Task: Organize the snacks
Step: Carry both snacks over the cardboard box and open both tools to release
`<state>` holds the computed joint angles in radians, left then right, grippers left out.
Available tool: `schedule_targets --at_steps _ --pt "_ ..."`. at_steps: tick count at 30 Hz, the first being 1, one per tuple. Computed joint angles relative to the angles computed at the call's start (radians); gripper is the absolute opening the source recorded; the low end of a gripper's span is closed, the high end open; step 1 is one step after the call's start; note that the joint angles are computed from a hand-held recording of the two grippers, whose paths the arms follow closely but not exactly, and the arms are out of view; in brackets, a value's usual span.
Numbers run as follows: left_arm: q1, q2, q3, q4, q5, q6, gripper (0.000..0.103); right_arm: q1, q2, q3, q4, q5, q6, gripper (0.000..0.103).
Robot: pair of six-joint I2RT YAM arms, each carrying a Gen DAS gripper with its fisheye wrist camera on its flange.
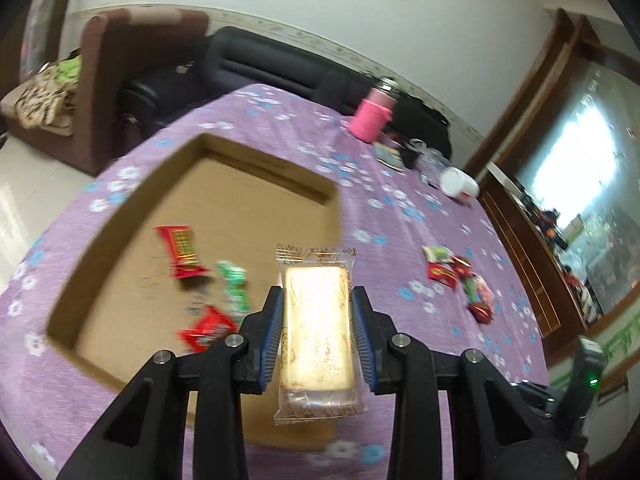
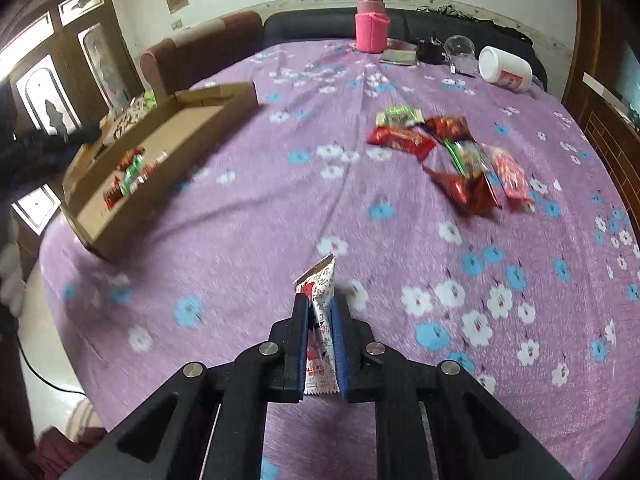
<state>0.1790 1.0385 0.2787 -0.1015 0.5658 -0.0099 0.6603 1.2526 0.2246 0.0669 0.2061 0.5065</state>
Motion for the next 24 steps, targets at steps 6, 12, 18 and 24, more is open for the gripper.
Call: schedule_targets --at_steps 6,12,18,24 --pt "0.213 0.158 0.026 0.016 0.061 0.131 0.033 0.036 0.019 0.094 0.016 -0.013 -0.002 0.013" --pt "0.278 0.298 0.052 0.054 0.053 0.167 0.033 0.095 0.154 0.262 0.066 -0.1 0.001 0.013" --pt "0.333 0.333 0.075 0.037 0.076 0.175 0.039 0.154 0.379 0.474 0.105 -0.155 -0.007 0.013" --pt "0.438 0.269 0.091 -0.05 0.157 0.249 0.062 0.173 0.597 0.676 0.089 -0.209 -0.007 0.014"
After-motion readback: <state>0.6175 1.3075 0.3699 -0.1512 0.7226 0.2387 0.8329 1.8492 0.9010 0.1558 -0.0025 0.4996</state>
